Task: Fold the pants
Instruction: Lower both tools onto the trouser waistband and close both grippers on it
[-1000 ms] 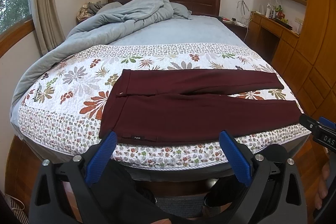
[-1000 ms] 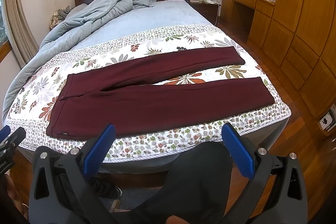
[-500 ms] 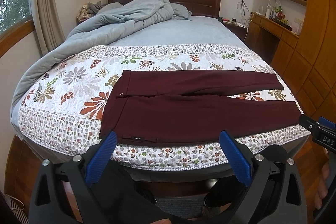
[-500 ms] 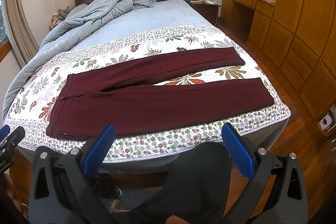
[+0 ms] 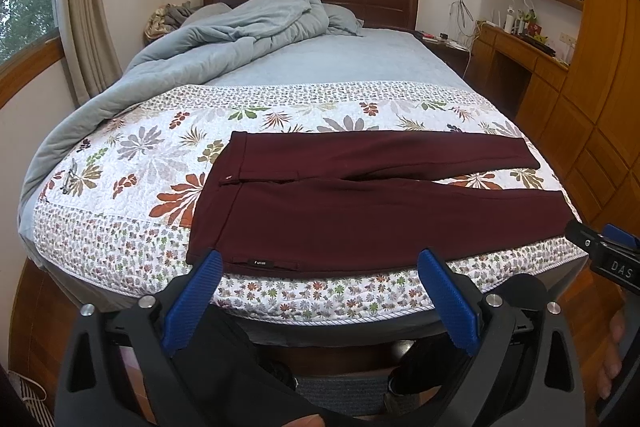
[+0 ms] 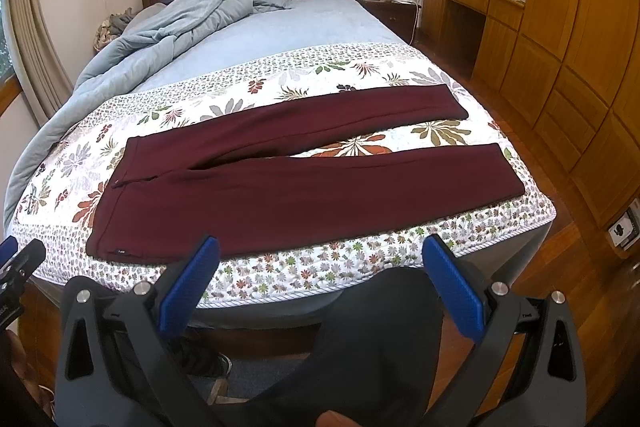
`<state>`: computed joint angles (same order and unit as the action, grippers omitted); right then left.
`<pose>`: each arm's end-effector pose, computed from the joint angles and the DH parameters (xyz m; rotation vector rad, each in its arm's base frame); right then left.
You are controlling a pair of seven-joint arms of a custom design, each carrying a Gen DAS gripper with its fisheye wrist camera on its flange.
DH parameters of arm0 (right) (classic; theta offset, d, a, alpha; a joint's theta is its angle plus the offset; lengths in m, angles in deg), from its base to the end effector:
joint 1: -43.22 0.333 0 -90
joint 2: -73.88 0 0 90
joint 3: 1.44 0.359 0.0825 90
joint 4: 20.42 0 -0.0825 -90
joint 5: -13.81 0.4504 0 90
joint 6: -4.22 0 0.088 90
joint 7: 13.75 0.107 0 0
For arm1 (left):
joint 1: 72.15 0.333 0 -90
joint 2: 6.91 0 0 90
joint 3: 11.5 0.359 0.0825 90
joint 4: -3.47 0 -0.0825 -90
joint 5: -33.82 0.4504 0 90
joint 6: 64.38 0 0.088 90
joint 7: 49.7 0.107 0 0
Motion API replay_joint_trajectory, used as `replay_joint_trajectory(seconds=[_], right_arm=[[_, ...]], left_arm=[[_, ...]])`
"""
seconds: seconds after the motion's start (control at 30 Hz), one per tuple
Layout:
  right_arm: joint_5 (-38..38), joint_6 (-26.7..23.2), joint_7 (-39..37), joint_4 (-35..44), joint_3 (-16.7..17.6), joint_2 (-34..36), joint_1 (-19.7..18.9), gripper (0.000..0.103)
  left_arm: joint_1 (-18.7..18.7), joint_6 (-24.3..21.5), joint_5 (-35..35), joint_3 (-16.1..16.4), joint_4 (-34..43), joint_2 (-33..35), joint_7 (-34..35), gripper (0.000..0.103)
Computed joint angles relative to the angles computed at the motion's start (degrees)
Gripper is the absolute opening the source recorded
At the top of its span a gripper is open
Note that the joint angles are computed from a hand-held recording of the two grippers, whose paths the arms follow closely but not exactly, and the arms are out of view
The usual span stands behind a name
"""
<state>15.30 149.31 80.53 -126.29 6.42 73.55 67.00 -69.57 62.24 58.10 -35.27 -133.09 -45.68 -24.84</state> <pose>0.5725 0.3527 0.6248 -2.1173 1.3112 -0.3829 0.4043 -0.1800 0.6126 -2.1515 1.1209 -0.4895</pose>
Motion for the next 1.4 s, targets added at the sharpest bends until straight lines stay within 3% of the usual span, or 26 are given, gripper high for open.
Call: replay_joint_trajectory(seconds=[0.23,0.3,0.37,0.4,0.43,0.5,0.53,0.67,0.73,0.8,0.93,1.03,1.07,1.1,1.27,1.33,1.4], right_arm=[[0.0,0.5,-0.3,0.7,0.1,1.2,0.0,0.101],[3.3,3.9,-3.0,0.0,0.0,1.2,-0.3,0.101],[10.4,10.0,-10.1,-1.5,0.1,1.1,-0.6,0.101],[13.1,14.7,-13.7,-2.4,0.4,1.4,-0.6,0.101],[11.7,16.2,-13.8,-2.3,0.4,2.1,-0.5,0.101],[2.9,11.8,-10.5,1.4,-0.2,5.4,-0.3,0.101],[3.6,11.1,-11.4,2.2,0.2,6.1,-0.7,0.101],[5.8,14.9,-14.4,3.8,1.2,8.9,-1.9,0.101],[2.7,12.1,-13.0,6.8,0.9,11.5,-1.7,0.101],[5.9,7.5,-16.0,11.4,2.6,15.3,-3.2,0.101],[7.1,2.3,-17.2,17.4,3.3,20.3,-3.6,0.101],[5.6,-0.9,-16.5,22.2,3.0,24.3,-2.7,0.101],[5.3,-1.7,-16.2,23.0,3.1,25.0,-2.5,0.101],[5.0,-3.0,-15.9,24.5,3.1,26.2,-2.2,0.101],[2.7,-7.2,-13.8,30.3,2.4,30.8,-0.3,0.101],[1.6,-8.4,-13.1,32.3,2.1,32.3,0.4,0.101],[0.4,-10.1,-12.4,35.0,1.8,34.2,1.3,0.101]], left_arm=[[0.1,1.3,0.2,0.7,-1.3,0.4,0.1,0.099],[-1.5,8.6,-1.4,3.9,-4.8,-0.8,2.1,0.099],[-4.3,17.4,-6.2,9.2,-9.0,-1.6,5.6,0.099],[-4.5,17.8,-8.2,10.1,-9.3,-1.1,8.5,0.099],[-3.8,16.5,-8.4,9.9,-8.9,-0.4,10.5,0.099],[0.6,13.1,-5.5,6.7,-8.0,0.4,12.1,0.099],[1.8,12.1,-4.9,6.2,-7.8,0.6,13.2,0.099],[4.6,15.6,-4.6,8.9,-9.2,1.3,19.5,0.099],[7.5,15.6,-3.8,9.6,-8.5,3.4,21.6,0.099],[7.1,18.5,-8.8,15.5,-7.8,7.3,27.7,0.099],[7.9,23.1,-18.4,23.2,-4.3,15.0,38.3,0.099],[4.5,26.3,-32.3,31.8,1.2,22.8,53.9,0.099],[2.6,25.7,-40.0,35.6,4.9,26.9,61.9,0.099],[1.8,25.1,-43.7,37.4,7.0,29.3,65.9,0.099],[7.5,18.9,-52.5,37.3,20.9,44.5,75.5,0.099],[10.7,15.9,-58.8,35.7,24.6,48.5,79.0,0.099],[14.8,10.1,-66.8,33.2,29.0,52.8,83.7,0.098]])
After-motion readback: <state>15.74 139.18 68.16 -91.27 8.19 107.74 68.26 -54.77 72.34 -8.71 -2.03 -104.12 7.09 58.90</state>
